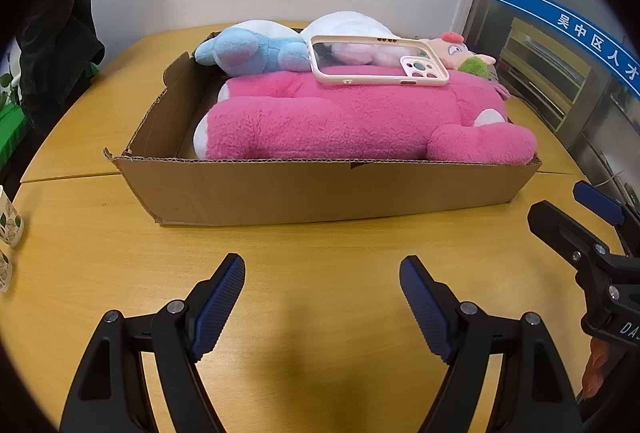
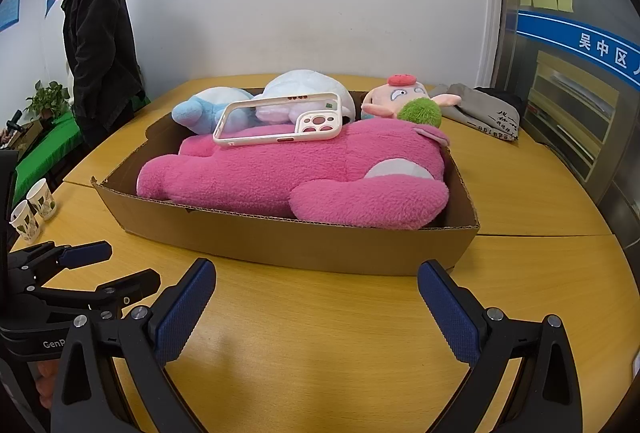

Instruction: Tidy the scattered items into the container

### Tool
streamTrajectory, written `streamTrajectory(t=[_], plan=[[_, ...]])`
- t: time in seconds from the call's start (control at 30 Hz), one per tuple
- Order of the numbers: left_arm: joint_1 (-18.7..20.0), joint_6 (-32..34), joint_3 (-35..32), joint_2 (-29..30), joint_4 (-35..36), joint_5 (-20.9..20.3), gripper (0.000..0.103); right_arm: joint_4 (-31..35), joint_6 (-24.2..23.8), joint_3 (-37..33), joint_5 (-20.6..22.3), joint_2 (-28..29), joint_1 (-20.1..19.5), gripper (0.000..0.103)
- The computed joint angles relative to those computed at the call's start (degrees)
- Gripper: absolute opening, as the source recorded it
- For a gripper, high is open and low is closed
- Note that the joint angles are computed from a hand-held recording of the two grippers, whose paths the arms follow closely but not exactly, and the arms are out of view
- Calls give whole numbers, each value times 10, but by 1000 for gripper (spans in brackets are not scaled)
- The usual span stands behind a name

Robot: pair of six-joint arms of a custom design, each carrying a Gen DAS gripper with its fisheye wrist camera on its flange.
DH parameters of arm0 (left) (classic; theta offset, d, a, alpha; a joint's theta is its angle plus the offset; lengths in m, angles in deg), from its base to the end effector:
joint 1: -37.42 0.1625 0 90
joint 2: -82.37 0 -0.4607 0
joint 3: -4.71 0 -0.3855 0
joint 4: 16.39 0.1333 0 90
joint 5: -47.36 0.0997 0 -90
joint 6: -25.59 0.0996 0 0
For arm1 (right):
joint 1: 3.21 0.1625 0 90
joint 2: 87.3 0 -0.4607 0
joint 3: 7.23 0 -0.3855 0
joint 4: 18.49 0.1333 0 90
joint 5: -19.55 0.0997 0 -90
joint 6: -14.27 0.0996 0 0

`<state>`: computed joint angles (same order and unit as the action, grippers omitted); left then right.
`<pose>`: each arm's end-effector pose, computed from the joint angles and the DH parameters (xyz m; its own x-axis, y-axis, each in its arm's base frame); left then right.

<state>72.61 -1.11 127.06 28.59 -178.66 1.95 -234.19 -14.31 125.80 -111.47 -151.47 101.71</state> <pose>-0.3055 -0.4641 0.1110 -0.7662 0.2382 -0.5969 0.5275 0.7635 -0.3724 0.1834 -0.4243 0.2600 -0.6971 0.0428 0.7157 -0.5401 0.6252 -0.5634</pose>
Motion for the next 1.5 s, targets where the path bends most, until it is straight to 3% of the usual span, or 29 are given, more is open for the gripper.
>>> streamTrajectory(t=[0.2,0.37,0.57,0.73,0.8,0.93,1.07,1.17,1.27,1.5], plan=[[-1,0,6,-5,-4,6,80,-65,-20,6,2,7,0,102],[1,3,16,-12,-16,11,80,-48,-18,12,23,-5,-2,102],[13,57,34,-32,-50,3,80,-29,-28,29,70,-22,-14,102],[54,124,57,-76,-83,-10,80,5,-57,58,132,-80,-75,102],[76,157,61,-90,-90,2,80,26,-80,64,148,-106,-109,103],[135,202,59,-118,-98,-30,80,101,-141,71,183,-165,-202,103],[169,265,60,-125,-99,-69,80,201,-187,69,227,-213,-298,103],[182,288,54,-112,-75,-53,80,256,-220,66,265,-242,-349,103],[187,300,56,-111,-81,-46,80,313,-250,59,302,-272,-373,103],[194,317,47,-102,-78,-26,91,306,-272,38,276,-252,-365,103]])
